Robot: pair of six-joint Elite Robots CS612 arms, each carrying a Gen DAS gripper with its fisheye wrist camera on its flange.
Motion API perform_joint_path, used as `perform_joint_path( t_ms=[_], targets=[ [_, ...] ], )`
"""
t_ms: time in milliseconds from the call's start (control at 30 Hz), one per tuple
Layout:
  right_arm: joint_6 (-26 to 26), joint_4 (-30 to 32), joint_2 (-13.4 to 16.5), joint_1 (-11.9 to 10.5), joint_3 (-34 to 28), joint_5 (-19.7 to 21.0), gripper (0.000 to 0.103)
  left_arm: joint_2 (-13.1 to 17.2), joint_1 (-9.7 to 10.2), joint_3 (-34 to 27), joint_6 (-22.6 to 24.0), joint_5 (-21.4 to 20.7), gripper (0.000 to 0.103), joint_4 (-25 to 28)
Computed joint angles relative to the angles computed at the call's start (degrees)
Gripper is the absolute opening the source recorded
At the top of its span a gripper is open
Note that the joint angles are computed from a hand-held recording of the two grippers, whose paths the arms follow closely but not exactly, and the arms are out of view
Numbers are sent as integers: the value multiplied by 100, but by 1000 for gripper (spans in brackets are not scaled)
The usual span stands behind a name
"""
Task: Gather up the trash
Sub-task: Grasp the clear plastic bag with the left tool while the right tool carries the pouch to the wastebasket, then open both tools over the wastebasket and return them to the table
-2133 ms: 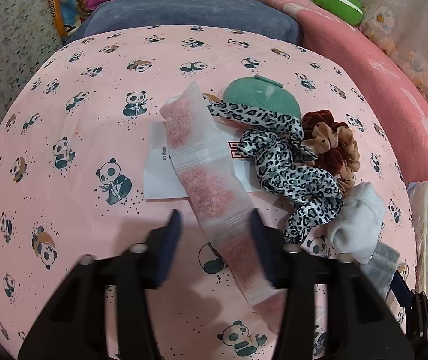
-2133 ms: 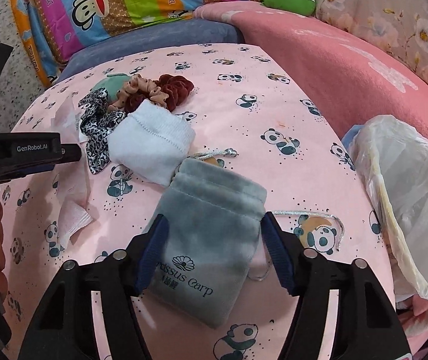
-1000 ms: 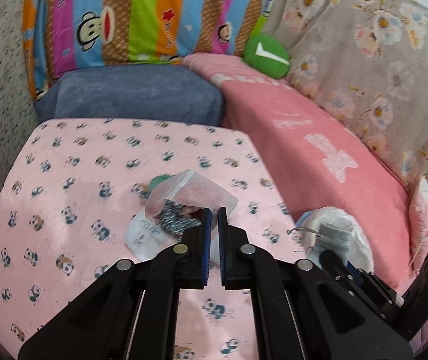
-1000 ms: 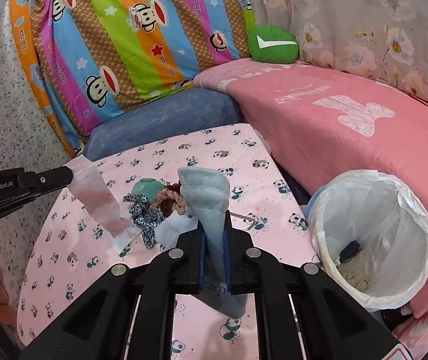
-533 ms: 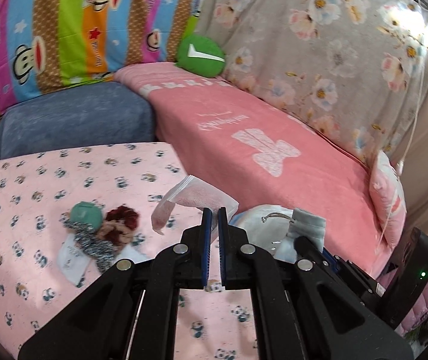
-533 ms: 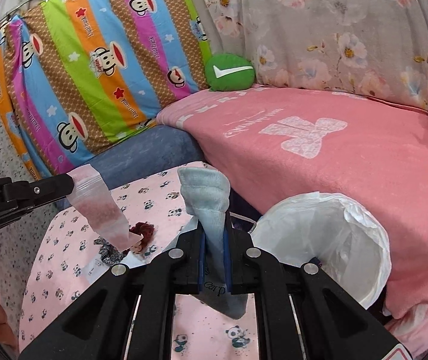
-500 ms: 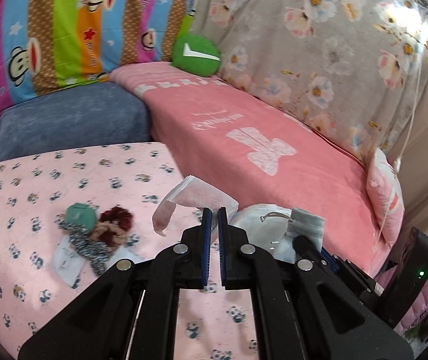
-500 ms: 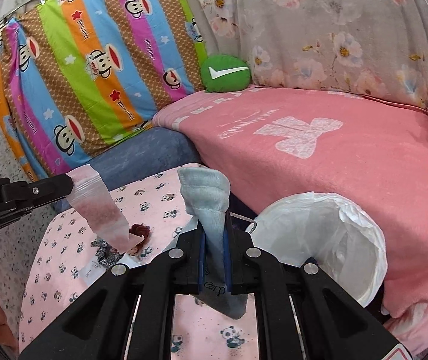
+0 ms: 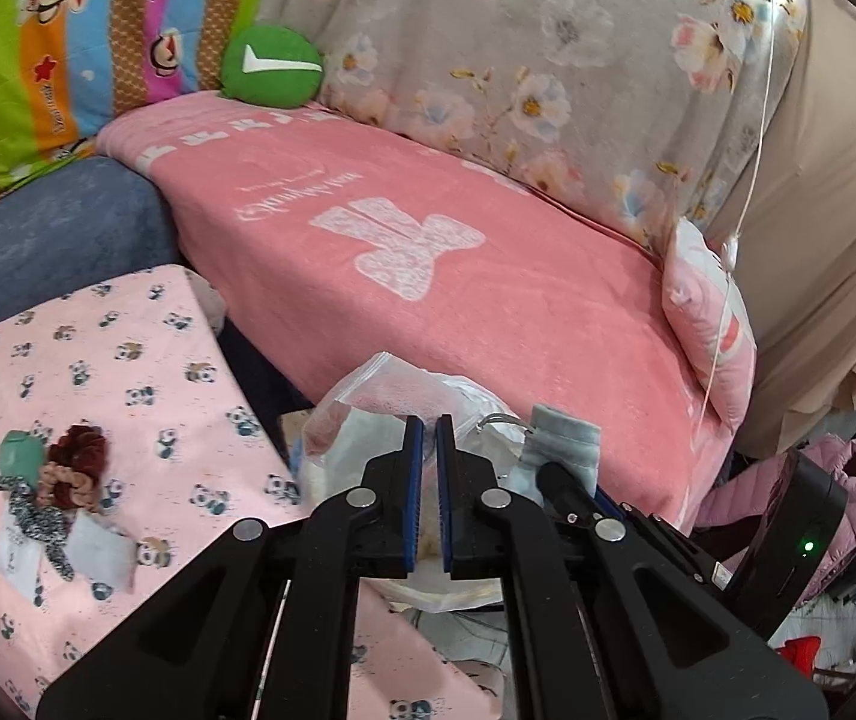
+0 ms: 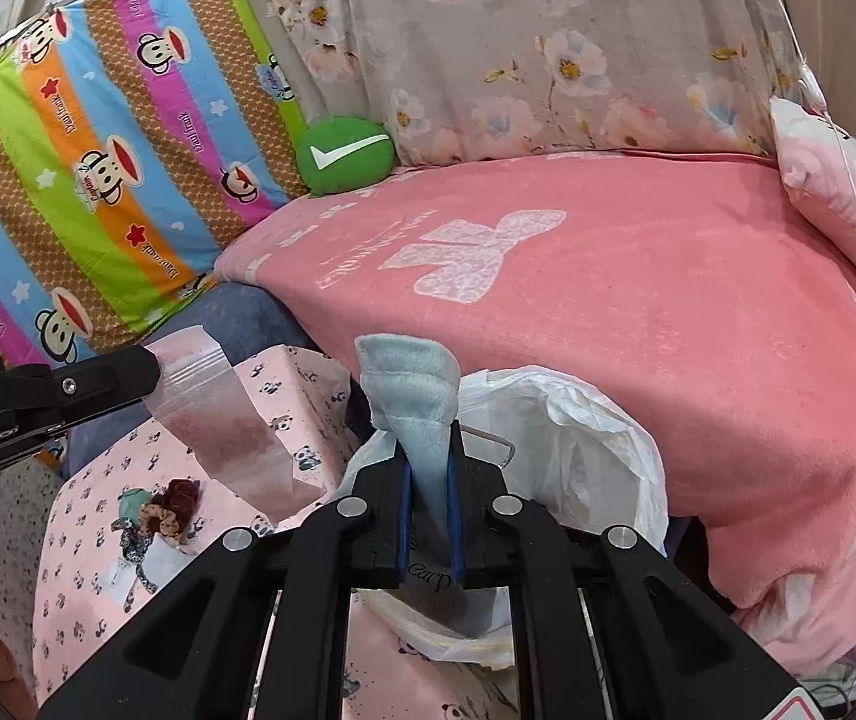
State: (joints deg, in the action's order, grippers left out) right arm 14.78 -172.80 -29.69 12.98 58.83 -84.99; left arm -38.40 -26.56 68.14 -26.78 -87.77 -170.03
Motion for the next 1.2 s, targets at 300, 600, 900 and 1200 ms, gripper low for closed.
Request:
perform_joint_path(
  t_ms=[300, 600, 900, 1200],
  targets=[
    [180, 207, 112, -89, -151, -79, 17, 309, -6, -421, 1, -177, 37, 436],
    [91, 186, 197, -50, -280, -175, 48, 221, -42, -223, -124, 495, 53, 526],
    [68, 168, 167, -31, -245, -138, 49, 108, -50, 52, -281, 697, 60, 444],
    [-78, 127, 118, 49, -194, -79, 54, -39, -12, 381, -486, 782, 62, 326]
  ],
)
